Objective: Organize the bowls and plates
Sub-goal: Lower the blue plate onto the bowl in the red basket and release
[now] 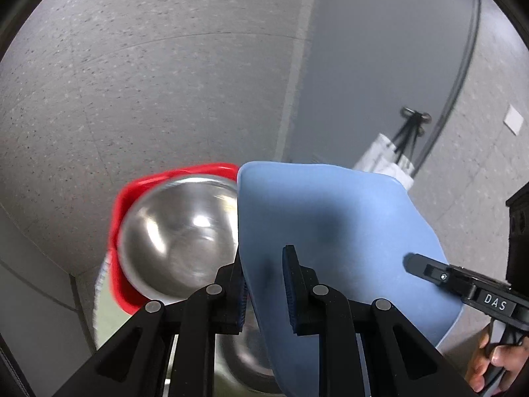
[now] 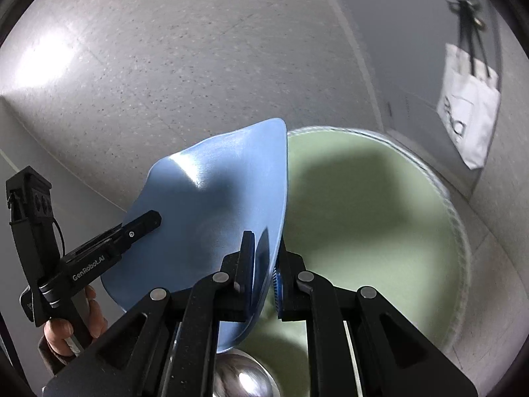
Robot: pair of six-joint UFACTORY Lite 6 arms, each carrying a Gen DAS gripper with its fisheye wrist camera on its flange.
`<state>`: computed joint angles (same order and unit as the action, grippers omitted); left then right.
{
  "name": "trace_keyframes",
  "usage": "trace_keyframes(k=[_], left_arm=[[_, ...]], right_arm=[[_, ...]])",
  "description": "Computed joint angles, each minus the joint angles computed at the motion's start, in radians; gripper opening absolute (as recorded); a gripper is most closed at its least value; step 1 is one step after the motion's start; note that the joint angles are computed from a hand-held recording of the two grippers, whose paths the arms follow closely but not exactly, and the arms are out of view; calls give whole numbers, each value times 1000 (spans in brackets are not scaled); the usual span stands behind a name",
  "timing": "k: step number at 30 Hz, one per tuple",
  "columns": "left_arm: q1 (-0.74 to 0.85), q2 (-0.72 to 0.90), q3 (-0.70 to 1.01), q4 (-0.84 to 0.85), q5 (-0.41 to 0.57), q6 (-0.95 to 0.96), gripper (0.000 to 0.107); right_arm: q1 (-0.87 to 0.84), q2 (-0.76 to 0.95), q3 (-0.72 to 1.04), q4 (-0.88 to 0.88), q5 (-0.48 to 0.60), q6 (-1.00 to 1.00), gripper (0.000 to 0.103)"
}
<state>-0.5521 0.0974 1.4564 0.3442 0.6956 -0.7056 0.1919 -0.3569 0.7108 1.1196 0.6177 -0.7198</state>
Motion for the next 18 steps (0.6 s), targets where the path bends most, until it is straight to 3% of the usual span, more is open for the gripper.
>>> trace_keyframes(k=[4, 8, 13, 18], left_arm=[[243, 10, -15, -230, -42, 308, 16], [404, 107, 52, -389, -27, 508, 16], [506, 288, 202, -471, 25, 621, 16], [516, 474, 414, -481, 93, 593, 16]], right_arm=[[239, 239, 195, -75, -179, 170, 10], [343, 453, 382, -210, -233, 334, 10], [426, 652, 570, -499, -256, 615, 10], [470, 776, 708, -734, -238, 829, 11]])
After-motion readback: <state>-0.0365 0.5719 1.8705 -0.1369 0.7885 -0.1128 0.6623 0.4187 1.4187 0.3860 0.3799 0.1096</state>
